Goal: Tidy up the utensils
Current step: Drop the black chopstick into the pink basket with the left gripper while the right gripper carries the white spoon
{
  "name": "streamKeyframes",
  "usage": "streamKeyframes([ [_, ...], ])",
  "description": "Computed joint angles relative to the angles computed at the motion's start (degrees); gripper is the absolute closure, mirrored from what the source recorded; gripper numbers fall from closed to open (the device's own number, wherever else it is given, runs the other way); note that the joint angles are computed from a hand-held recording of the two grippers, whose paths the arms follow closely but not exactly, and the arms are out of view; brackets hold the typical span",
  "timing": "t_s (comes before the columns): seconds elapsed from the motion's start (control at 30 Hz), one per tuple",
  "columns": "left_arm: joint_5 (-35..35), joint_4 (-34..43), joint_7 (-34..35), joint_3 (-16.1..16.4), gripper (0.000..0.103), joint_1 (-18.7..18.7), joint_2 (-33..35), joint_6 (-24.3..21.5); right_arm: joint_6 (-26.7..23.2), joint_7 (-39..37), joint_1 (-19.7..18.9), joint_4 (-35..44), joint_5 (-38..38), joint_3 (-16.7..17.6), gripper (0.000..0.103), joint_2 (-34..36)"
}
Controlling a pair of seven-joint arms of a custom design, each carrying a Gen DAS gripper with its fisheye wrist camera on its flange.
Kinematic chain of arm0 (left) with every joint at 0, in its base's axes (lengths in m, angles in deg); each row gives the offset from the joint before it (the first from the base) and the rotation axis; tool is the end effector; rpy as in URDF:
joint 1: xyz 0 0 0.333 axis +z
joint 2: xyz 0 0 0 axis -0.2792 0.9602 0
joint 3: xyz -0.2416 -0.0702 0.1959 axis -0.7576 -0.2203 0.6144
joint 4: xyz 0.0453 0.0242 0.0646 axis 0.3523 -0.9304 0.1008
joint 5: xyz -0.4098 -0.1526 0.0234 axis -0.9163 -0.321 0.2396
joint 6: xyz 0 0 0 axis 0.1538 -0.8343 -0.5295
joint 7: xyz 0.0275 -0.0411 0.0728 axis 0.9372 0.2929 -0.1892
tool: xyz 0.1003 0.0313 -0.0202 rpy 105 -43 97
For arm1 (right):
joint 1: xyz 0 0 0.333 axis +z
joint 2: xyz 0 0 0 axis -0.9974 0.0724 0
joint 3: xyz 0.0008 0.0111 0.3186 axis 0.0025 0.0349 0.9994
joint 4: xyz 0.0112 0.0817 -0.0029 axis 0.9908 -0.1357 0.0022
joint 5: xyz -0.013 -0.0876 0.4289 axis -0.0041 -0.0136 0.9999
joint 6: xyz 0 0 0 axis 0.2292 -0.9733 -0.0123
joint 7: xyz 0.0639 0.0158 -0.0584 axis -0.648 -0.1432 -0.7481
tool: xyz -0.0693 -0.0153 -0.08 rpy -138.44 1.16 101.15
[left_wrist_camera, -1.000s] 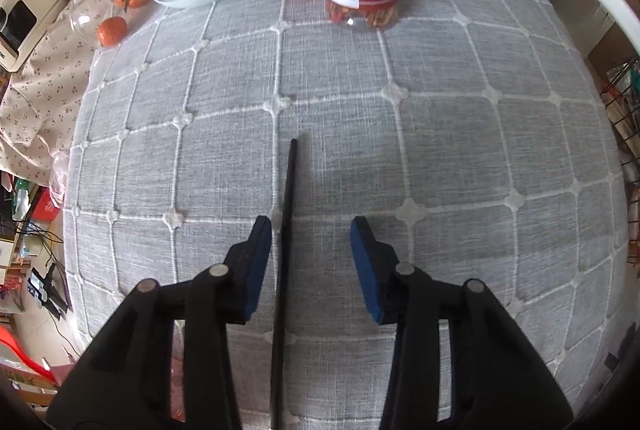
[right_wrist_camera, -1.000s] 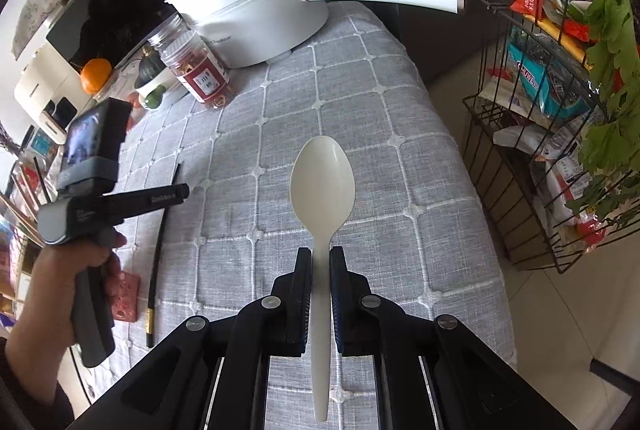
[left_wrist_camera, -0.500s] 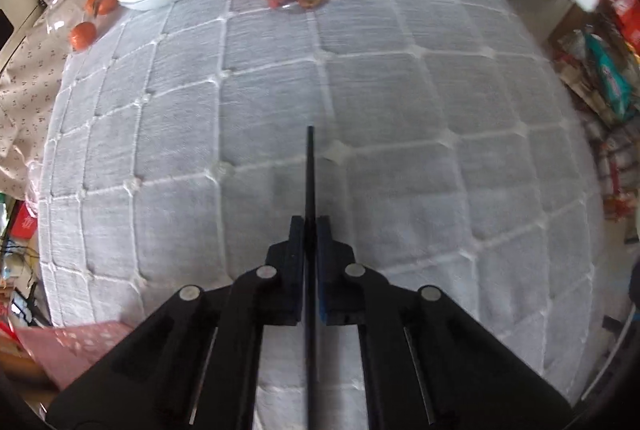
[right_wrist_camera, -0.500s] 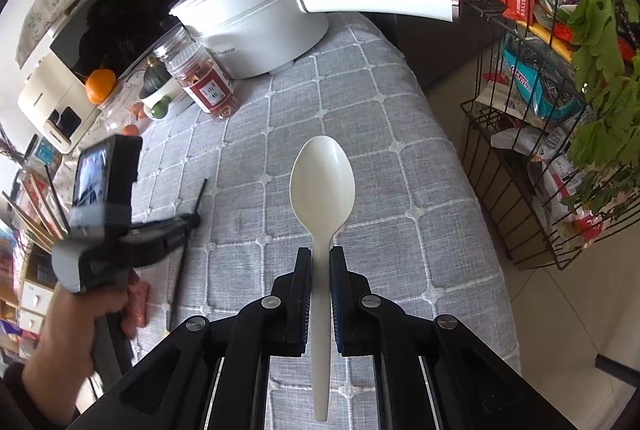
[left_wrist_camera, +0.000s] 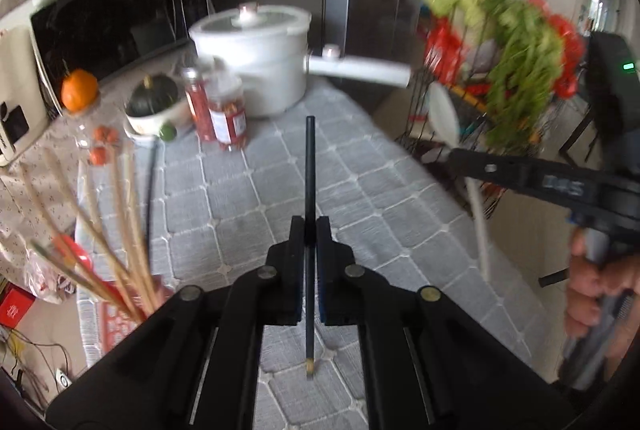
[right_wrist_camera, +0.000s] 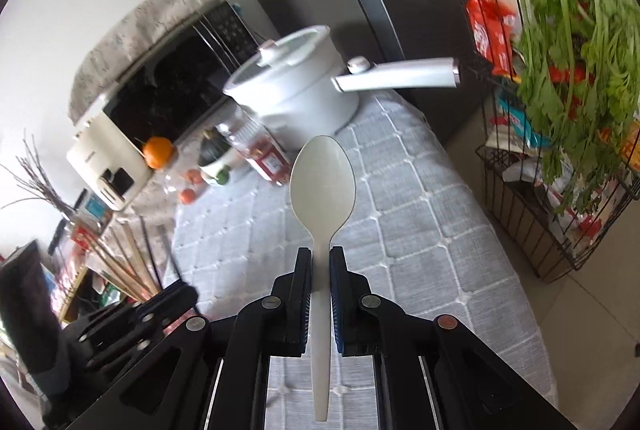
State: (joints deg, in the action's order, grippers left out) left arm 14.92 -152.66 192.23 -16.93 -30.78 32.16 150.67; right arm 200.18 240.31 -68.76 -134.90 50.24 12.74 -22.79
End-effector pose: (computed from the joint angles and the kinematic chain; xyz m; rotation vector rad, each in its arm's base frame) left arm 0.4955 -0.2173 0.5858 -1.2721 2.2561 -1.0243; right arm 0.4692 0.2544 0.5666 -1.3031 1.9201 -0.3690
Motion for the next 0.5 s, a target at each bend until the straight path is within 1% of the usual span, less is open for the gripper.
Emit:
streamKeyframes([
  [0.07, -4.2, -2.5, 3.8, 2.5, 0.097, -2.0, -3.7, 1.9, 0.8, 2.3, -1.4, 0.5, -2.9, 2.0, 0.094, -0.3],
  [0.1, -6.3, -3.4, 6.1, 4.0, 0.097, -3.0, -4.9, 2.8, 1.1, 3.4, -1.8, 0.6, -4.0, 2.7, 0.094, -0.4],
  [0.17, -10.0, -5.7, 9.6, 6.1, 0.097, -4.5, -8.0, 5.0, 2.1, 5.8, -2.5, 0.7, -6.0, 3.8, 0.094, -0.6],
  [0.27, -14.9, -7.5, 14.0, 9.1, 0.097, -6.9, -11.2, 8.1, 3.3, 8.9, -3.1, 1.0, -8.4, 5.0, 0.094, -0.6],
  [0.37, -20.7, -8.5, 18.5, 13.0, 0.097, -9.9, -13.9, 9.6, 3.7, 11.3, -3.4, 1.8, -10.7, 6.0, 0.094, -0.2],
  [0.43, -25.8, -9.8, 22.1, 15.7, 0.097, -12.6, -15.7, 12.5, 3.8, 12.7, -3.6, 2.9, -12.6, 6.7, 0.094, 0.5],
  [0.5, -27.6, -10.1, 23.3, 16.7, 0.097, -12.4, -16.6, 12.9, 3.9, 13.9, -3.7, 3.9, -14.6, 7.2, 0.094, 1.2],
])
